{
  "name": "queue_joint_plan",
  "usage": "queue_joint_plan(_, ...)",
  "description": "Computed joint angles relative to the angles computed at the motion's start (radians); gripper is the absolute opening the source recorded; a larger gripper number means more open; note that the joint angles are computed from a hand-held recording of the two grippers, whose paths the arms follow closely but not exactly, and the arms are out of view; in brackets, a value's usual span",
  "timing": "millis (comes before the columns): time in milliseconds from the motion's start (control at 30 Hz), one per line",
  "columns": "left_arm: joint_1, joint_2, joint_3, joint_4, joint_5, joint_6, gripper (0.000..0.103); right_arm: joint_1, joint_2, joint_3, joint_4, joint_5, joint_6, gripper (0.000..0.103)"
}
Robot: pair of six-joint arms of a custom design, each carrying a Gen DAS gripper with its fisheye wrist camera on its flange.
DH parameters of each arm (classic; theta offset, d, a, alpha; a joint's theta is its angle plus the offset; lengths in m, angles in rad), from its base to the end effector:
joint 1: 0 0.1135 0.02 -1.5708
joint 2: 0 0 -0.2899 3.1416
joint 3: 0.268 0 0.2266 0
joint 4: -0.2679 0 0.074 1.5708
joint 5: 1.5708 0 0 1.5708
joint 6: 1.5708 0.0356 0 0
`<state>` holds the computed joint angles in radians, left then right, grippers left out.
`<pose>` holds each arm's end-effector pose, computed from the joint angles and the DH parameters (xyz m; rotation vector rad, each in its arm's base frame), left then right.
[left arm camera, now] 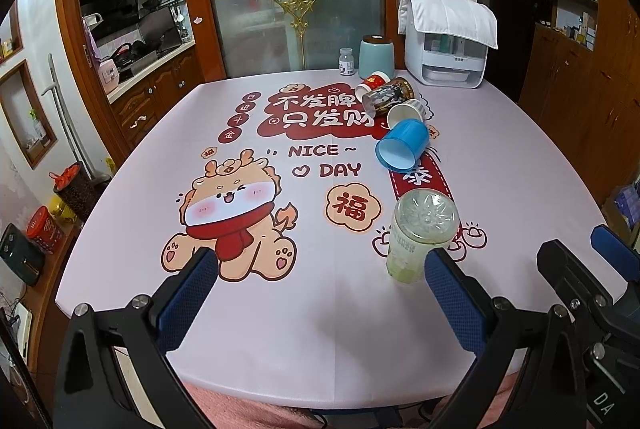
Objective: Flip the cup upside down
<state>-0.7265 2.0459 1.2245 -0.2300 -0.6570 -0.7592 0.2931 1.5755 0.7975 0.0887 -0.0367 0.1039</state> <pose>0.3105 -0.2469 0.1635 -0.2486 2.3213 0.1658 0.2904 0.0890 0.2231 -0.2342 2.2598 0.2522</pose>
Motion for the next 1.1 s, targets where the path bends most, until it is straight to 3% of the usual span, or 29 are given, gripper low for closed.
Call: queue_joint_plan(1100, 0.011, -0.003, -0.027, 0.009, 0.018, 0.005, 0.102, -0.014, 0.009, -0.016, 0.004, -0.014, -0.005, 0.081)
